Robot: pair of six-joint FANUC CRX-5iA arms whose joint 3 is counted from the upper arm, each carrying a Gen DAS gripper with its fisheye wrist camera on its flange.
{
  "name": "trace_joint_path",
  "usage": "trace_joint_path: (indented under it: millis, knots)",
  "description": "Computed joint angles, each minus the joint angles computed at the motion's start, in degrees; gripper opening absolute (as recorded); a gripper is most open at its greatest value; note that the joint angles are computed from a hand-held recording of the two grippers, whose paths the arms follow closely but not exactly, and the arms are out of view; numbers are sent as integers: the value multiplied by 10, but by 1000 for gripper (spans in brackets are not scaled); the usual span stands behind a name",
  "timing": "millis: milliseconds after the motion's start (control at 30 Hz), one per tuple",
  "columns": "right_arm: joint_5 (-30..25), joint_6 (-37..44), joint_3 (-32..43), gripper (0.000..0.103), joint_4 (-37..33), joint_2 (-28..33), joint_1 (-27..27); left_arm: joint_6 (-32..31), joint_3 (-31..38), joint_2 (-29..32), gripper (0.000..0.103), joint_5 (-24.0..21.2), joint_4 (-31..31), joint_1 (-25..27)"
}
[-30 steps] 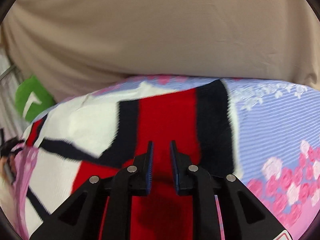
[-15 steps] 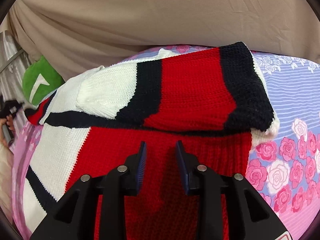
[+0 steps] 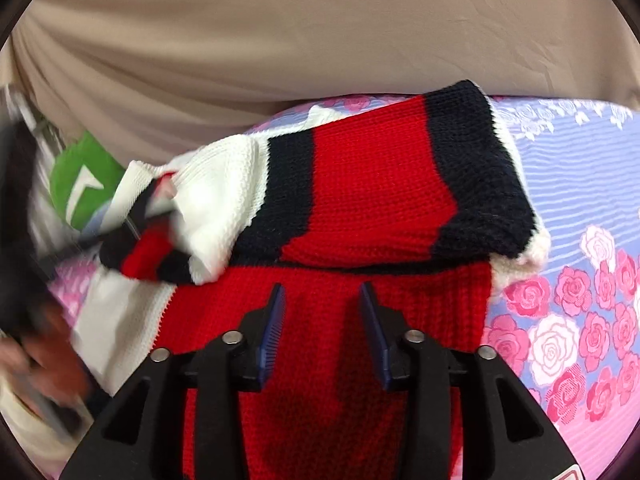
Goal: Fold small clothes
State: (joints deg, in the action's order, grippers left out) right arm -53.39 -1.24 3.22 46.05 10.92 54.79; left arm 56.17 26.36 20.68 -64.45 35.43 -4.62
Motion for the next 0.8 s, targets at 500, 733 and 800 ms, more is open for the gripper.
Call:
trace_joint_path:
  millis: [500,733,800]
  knots:
    - [-151,365,355,62,2,239,32,132,-18,4,54,16,37,140]
    - [-215,441,527,54,-39,348,10,122,-21,5,53,7,50,151]
    - [-199,409,501,23,-43,328,4,128,-9,12,53,-5,38,149]
